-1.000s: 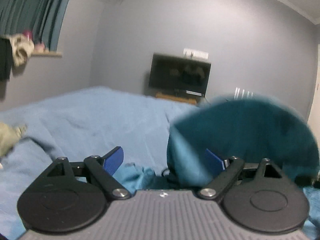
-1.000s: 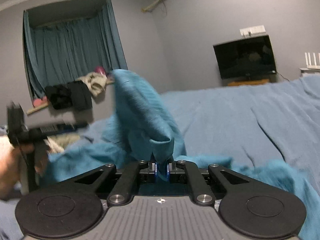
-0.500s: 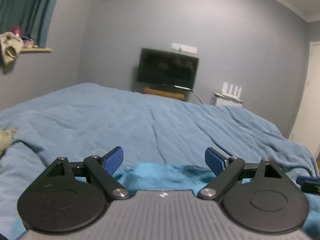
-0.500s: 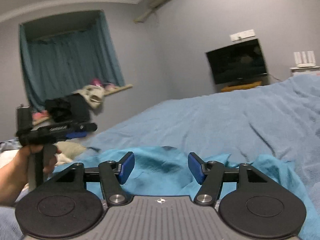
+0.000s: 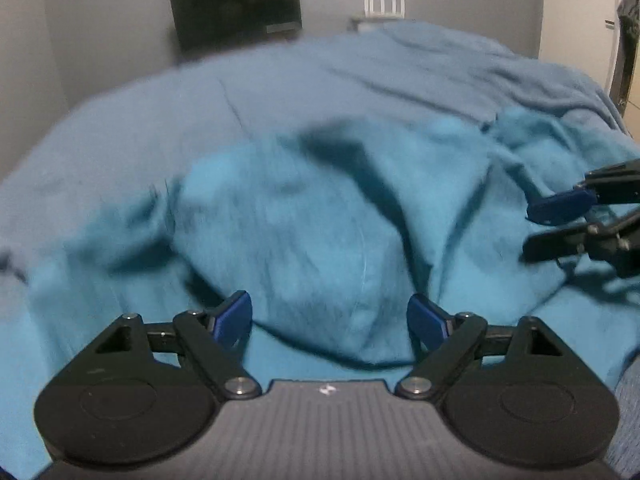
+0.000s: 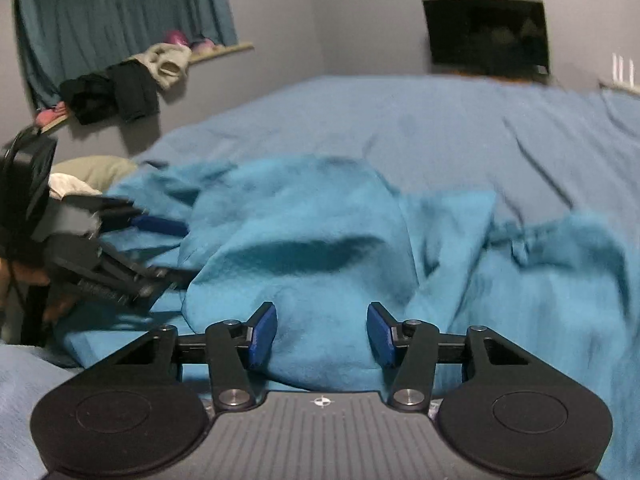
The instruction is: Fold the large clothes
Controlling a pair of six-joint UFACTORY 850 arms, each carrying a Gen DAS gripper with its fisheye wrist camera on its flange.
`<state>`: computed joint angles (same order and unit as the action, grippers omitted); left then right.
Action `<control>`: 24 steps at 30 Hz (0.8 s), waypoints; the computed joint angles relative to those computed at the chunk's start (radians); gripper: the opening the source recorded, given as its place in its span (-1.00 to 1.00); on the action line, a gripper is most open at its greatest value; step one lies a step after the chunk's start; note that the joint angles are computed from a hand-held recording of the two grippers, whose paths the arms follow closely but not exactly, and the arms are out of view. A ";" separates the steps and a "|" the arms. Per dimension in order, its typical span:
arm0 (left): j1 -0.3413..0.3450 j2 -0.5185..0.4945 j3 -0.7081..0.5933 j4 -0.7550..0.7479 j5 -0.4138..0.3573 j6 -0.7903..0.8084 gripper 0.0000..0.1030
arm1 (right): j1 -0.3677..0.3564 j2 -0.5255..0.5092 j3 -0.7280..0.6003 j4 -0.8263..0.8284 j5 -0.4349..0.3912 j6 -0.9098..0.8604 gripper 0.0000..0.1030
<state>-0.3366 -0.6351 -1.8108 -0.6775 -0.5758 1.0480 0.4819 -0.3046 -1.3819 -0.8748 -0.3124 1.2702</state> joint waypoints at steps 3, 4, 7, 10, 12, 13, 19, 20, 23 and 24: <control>-0.010 -0.023 -0.018 0.068 -0.014 -0.071 0.68 | -0.002 -0.025 -0.013 0.062 -0.027 -0.042 0.03; -0.016 -0.039 -0.033 0.096 -0.014 -0.093 0.68 | -0.001 -0.038 -0.027 0.071 -0.041 -0.061 0.04; -0.023 -0.061 -0.056 0.152 -0.030 -0.145 0.70 | 0.006 -0.069 -0.055 0.096 -0.074 -0.106 0.05; -0.022 -0.069 -0.068 0.158 -0.050 -0.176 0.72 | 0.008 -0.084 -0.068 0.110 -0.085 -0.125 0.07; -0.022 -0.071 -0.069 0.158 -0.052 -0.180 0.73 | 0.010 -0.097 -0.081 0.098 -0.092 -0.127 0.09; -0.024 -0.069 -0.066 0.162 -0.047 -0.182 0.73 | 0.012 -0.100 -0.081 0.083 -0.099 -0.124 0.09; -0.023 -0.053 -0.040 0.154 -0.020 -0.159 0.75 | 0.016 -0.096 -0.065 0.027 -0.108 -0.081 0.15; -0.023 -0.046 -0.029 0.146 -0.009 -0.148 0.75 | 0.016 -0.099 -0.067 0.022 -0.109 -0.078 0.17; -0.025 -0.009 0.031 0.088 0.057 -0.061 0.75 | 0.018 -0.102 -0.064 -0.019 -0.103 -0.042 0.23; -0.025 0.014 0.064 0.042 0.091 -0.002 0.75 | 0.018 -0.099 -0.058 -0.041 -0.099 -0.021 0.24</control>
